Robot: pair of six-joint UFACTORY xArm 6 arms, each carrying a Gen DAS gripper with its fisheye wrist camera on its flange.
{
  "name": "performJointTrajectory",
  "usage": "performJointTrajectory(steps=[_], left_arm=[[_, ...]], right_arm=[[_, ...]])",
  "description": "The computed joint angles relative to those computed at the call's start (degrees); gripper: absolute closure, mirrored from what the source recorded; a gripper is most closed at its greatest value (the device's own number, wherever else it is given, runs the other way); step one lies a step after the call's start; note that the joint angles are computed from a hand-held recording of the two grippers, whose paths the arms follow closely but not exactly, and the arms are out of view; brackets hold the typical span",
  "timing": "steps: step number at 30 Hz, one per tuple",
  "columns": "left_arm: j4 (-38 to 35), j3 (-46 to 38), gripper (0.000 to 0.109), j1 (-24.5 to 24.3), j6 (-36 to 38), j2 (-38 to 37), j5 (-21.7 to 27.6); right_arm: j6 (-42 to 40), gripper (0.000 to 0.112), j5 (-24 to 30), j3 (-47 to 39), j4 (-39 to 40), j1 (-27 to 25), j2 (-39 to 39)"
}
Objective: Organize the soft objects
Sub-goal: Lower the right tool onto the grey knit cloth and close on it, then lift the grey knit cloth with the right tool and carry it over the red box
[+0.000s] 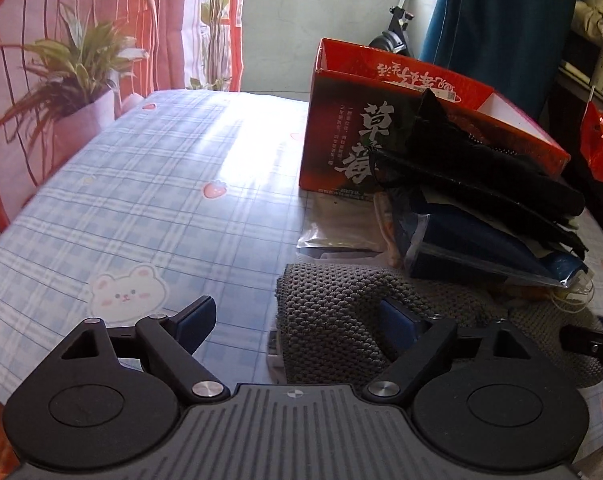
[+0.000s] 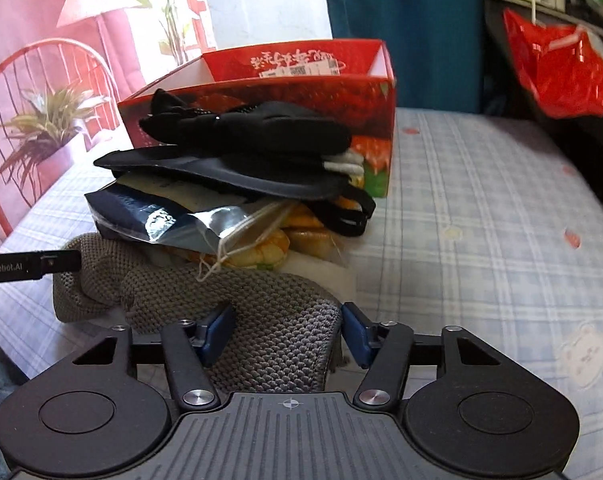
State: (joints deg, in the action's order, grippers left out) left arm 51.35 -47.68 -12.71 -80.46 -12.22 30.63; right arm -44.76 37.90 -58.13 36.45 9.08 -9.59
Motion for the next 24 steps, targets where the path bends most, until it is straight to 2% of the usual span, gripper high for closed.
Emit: performJointTrajectory(steps=[3,11,13,15,19,20,22,24], left_arm=[[-1.6,0.8,0.019,1.3,-0.2,0.6,-4.7],[-3.4,2.0,0.021,3.6,-3.2,2.9,-12.5],[-9.9,2.4,0.034,4.0,2.4,3.5,-14.5],[-11.8,1.8,0.040,3.6,5.8,3.9,-14.0],[-18.4,1.8,0.060,3.2,12.4,4.2,-14.3],[-18.8,2.0,0.062,3.1,12.6,4.0,-14.6],[-18.7,2.4,0.079,3.1,12.9,3.7,-15.4],[-16.9,2.4,0.083,2.9,11.5,2.9,-15.0]], right_arm=[[-1.1,0.061,-0.2,-0.8,0.5,-0.1,1.3],[-1.9,0.062,0.7,-2.5,1.6,-0.5,3.2],[-2.0,0.062,0.9,-2.7,1.8,-0.6,3.5],[-1.9,0.062,0.8,-2.8,1.8,-0.4,3.7],[-1.8,0.064,0.6,-2.8,2.0,-0.3,3.7],[-1.9,0.065,0.8,-2.8,2.1,-0.3,3.6],[-2.0,0.068,1.2,-2.8,2.3,-0.4,3.4],[-1.8,0.074,1.9,-3.0,2.4,-0.5,3.1]])
